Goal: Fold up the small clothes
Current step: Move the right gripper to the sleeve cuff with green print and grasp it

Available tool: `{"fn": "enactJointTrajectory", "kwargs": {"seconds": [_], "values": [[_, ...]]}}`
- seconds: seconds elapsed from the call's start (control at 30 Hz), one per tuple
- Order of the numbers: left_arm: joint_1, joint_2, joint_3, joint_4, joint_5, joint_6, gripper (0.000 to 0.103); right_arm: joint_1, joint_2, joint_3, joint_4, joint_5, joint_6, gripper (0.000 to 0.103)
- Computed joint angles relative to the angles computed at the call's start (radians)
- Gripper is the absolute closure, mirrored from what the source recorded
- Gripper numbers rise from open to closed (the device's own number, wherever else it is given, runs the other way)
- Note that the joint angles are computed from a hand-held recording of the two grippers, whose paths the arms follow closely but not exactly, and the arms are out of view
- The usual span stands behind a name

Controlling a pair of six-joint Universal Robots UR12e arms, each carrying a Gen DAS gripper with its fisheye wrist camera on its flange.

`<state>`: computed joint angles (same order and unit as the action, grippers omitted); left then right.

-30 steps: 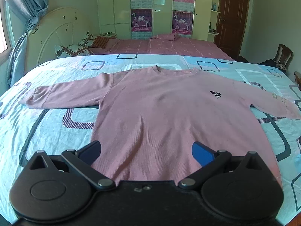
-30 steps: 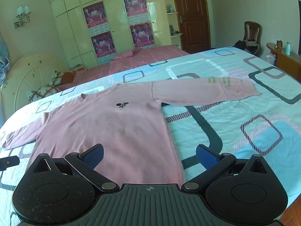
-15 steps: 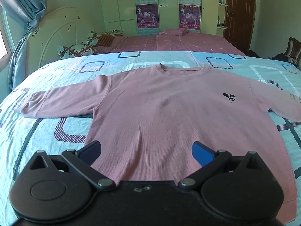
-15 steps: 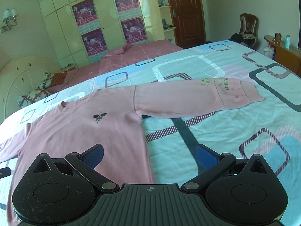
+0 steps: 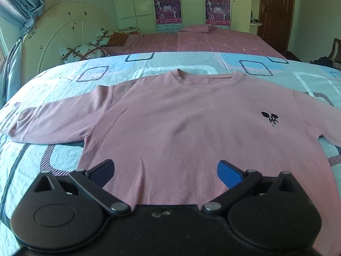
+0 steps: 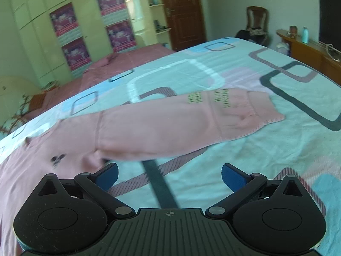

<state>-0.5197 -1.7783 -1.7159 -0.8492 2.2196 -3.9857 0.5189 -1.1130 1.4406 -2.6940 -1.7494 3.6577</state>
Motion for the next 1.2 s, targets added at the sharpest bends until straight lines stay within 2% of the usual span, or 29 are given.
{"fn": "enactJointTrajectory", "kwargs": {"seconds": [0.1, 0.13, 0.17, 0.2, 0.23, 0.47, 0.6, 0.67, 0.73, 0.8, 0.87, 0.9, 0.93, 1.07, 1.2], "values": [[0.006, -0.016, 0.011, -0.006, 0.007, 0.018, 0.001, -0.019, 0.011, -0.004, 0.004, -0.026, 0.041, 0.001], [0.008, -0.020, 0.013, -0.006, 0.007, 0.022, 0.001, -0.025, 0.015, -0.006, 0.008, -0.038, 0.053, 0.005], [0.011, -0.023, 0.015, -0.006, 0.005, 0.024, 0.001, -0.030, 0.019, -0.009, 0.012, -0.051, 0.063, 0.013], [0.013, -0.026, 0.017, -0.005, 0.002, 0.024, 0.001, -0.036, 0.024, -0.013, 0.023, -0.054, 0.076, 0.029], [0.016, -0.028, 0.019, -0.006, -0.002, 0.024, 0.001, -0.043, 0.026, -0.017, 0.039, -0.053, 0.094, 0.030], [0.038, -0.034, 0.022, -0.007, -0.035, 0.018, 0.001, -0.083, 0.049, -0.028, 0.093, -0.058, 0.197, 0.031], [0.057, -0.030, 0.014, 0.008, -0.079, 0.009, 0.002, -0.101, 0.063, -0.034, 0.089, -0.059, 0.252, 0.031], [0.065, -0.029, 0.013, 0.004, -0.096, 0.001, 0.003, -0.104, 0.074, -0.045, 0.082, -0.078, 0.261, 0.040], [0.069, -0.028, 0.012, 0.000, -0.104, -0.007, 0.004, -0.109, 0.083, -0.055, 0.085, -0.089, 0.282, 0.056], [0.072, -0.027, 0.010, 0.003, -0.107, -0.010, 0.005, -0.115, 0.086, -0.055, 0.072, -0.096, 0.315, 0.065], [0.074, -0.026, 0.006, 0.008, -0.108, -0.008, 0.006, -0.119, 0.089, -0.056, 0.066, -0.107, 0.336, 0.079], [0.075, -0.026, 0.005, 0.009, -0.109, -0.007, 0.008, -0.120, 0.090, -0.054, 0.058, -0.109, 0.341, 0.091], [0.077, -0.026, 0.004, 0.010, -0.111, -0.006, 0.009, -0.122, 0.091, -0.051, 0.048, -0.109, 0.348, 0.094], [0.085, -0.016, -0.015, 0.062, -0.140, 0.006, 0.016, -0.121, 0.091, -0.045, -0.004, -0.105, 0.339, 0.095], [0.086, -0.011, -0.022, 0.083, -0.130, 0.008, 0.016, -0.099, 0.107, -0.081, -0.075, -0.105, 0.245, 0.097]]}}
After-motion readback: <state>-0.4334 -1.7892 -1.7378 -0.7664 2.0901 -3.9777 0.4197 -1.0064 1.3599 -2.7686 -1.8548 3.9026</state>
